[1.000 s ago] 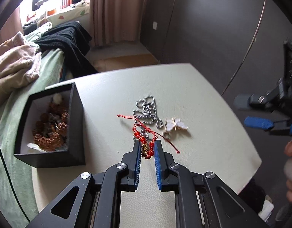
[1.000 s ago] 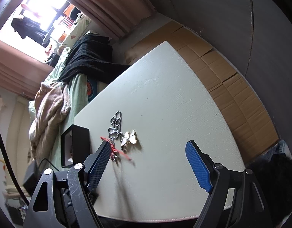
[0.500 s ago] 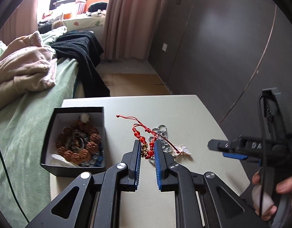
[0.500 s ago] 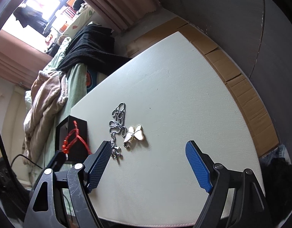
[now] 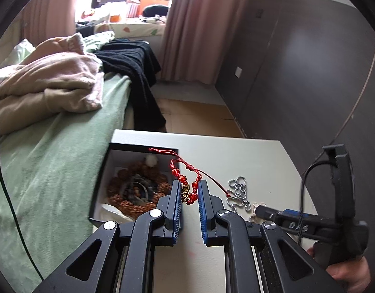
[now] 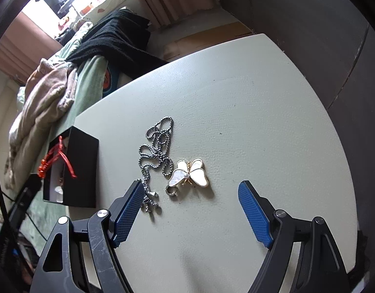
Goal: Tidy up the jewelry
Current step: 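Lift the red string bracelet with the left gripper and carry it over the box, then open the left gripper over the box while the right grasps the white butterfly pendant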
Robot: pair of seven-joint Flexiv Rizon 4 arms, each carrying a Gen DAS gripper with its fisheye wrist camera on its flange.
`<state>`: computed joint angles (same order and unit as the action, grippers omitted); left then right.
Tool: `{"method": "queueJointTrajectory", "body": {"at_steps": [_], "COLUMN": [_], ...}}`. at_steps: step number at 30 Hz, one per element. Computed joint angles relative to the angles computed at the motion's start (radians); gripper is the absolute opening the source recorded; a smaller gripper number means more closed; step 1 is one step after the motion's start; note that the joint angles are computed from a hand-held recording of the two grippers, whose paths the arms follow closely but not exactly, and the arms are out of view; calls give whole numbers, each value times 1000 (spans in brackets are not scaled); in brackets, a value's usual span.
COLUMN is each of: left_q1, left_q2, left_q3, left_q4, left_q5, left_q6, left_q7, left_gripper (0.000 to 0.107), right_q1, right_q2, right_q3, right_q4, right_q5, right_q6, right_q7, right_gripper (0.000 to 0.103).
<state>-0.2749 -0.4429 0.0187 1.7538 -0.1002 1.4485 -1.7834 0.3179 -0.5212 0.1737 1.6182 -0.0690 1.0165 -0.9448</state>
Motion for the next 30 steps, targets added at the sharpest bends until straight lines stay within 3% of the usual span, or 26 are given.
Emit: {"method": "queueJointTrajectory", "body": {"at_steps": [4,6,11,12,17,20,22,24,27,30], "left_q1": [-21,-24,-17,-16,7,85,128,138,126,103], "left_q2": [4,8,12,11,10,16,17,16,21,29], "left_q3": [48,64,76,76,56,-43,-102,-114,-99,-67], "left_q4": [2,11,18,17,22,54,61,63,84,96], "left_q5": [15,20,23,24,10,-54,-103,-139,-166,-168], "left_q6": [11,36,47,42,41,84,68,51,96,130], "left_q7": [-52,-87,-120,-123,-134,-95,-51,-39,-56,-81], "left_gripper": [14,14,14,14,14,15,20,37,62,71], "right_q1": [37,48,104,106,21,-8,-25,-39,-46,-46], "right_q2": [-22,-33,-32,-31,-21,-5,9,18,24,22], "right_q3": [-31,-33,-92,-97,-11,16,34,55,78,102], "right_q4": [-21,-35,-20,-18,-17,-8,0,5,4,-7], "right_q5": [-65,-84,-202,-216,-89,-19,26,72,117,152], "right_q6": [-29,-62,-89,-89,-36,4,38,73,120,172], "right_q7": [24,25,102,117,70,40,21,-3,-40,-88], "right_gripper": [78,66,52,44,43,43,43,43,43,43]}}
